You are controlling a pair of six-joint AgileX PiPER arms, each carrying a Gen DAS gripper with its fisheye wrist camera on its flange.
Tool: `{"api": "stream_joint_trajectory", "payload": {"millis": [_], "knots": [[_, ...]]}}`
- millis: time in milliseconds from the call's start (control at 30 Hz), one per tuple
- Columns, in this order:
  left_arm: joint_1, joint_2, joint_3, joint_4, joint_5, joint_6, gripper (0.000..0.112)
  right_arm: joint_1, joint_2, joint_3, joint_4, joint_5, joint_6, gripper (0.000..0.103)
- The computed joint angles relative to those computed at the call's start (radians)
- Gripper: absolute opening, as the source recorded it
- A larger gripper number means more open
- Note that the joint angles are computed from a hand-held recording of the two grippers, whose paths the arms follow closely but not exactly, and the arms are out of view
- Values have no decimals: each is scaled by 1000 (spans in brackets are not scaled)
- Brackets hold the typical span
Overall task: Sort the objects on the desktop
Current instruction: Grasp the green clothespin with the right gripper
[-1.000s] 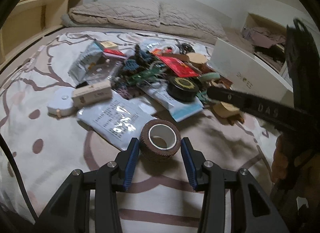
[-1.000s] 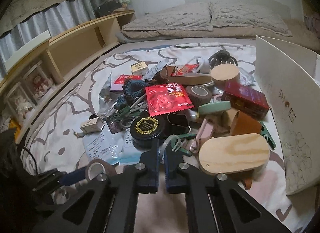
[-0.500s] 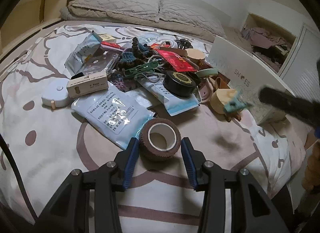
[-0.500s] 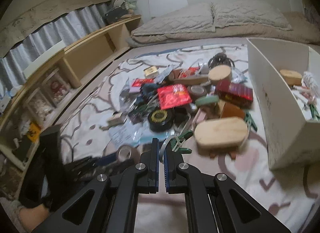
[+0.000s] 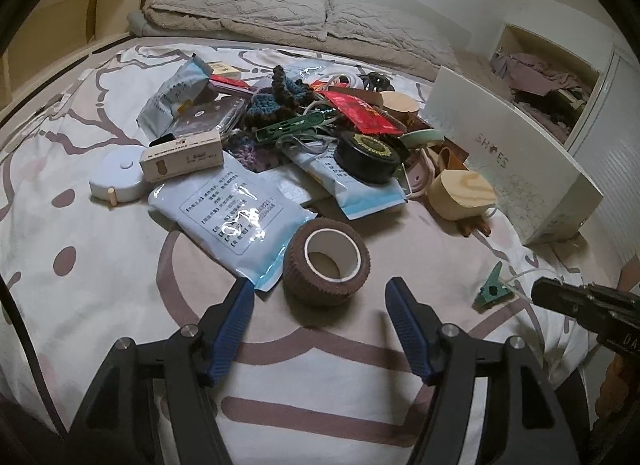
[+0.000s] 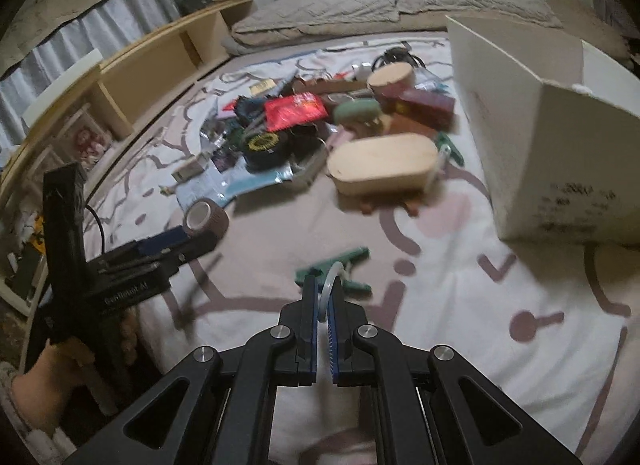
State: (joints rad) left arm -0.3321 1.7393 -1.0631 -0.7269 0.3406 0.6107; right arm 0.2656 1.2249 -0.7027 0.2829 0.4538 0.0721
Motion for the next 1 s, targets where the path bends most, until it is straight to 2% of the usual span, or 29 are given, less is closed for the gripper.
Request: {"api": "stream_joint_trajectory", "payload": {"millis": [167,233,533,700,767,800,833,867,900,1000], "knots": [[-2,-3,7,5,0,-2,69,-10,3,6,-24,40,16,4],[1,0,5,-10,6,10,71,4,9,2,-95,64,88,4],[10,4,0,-54,27,51,75,8,-7,-1,-216,101,200,5],[17,3,0,-87,33,74,75,7,-13,-11,-226,103,194,5],[18,-3,6,-88,18,69,75,12,-10,-11,-232,97,195,8],[19,-5,9,-93,10,69,75,15,-7,-11,-236,92,197,25],[22,-5,8,-100,9,73,75,18,-6,-9,-241,87,204,63],[25,-4,9,-107,8,76,75,24,-7,-7,-252,80,219,80],[28,-4,8,-113,9,80,75,37,-13,-1,-278,66,250,90],[27,-5,10,-112,5,80,75,72,-6,-6,-353,45,310,90]]}}
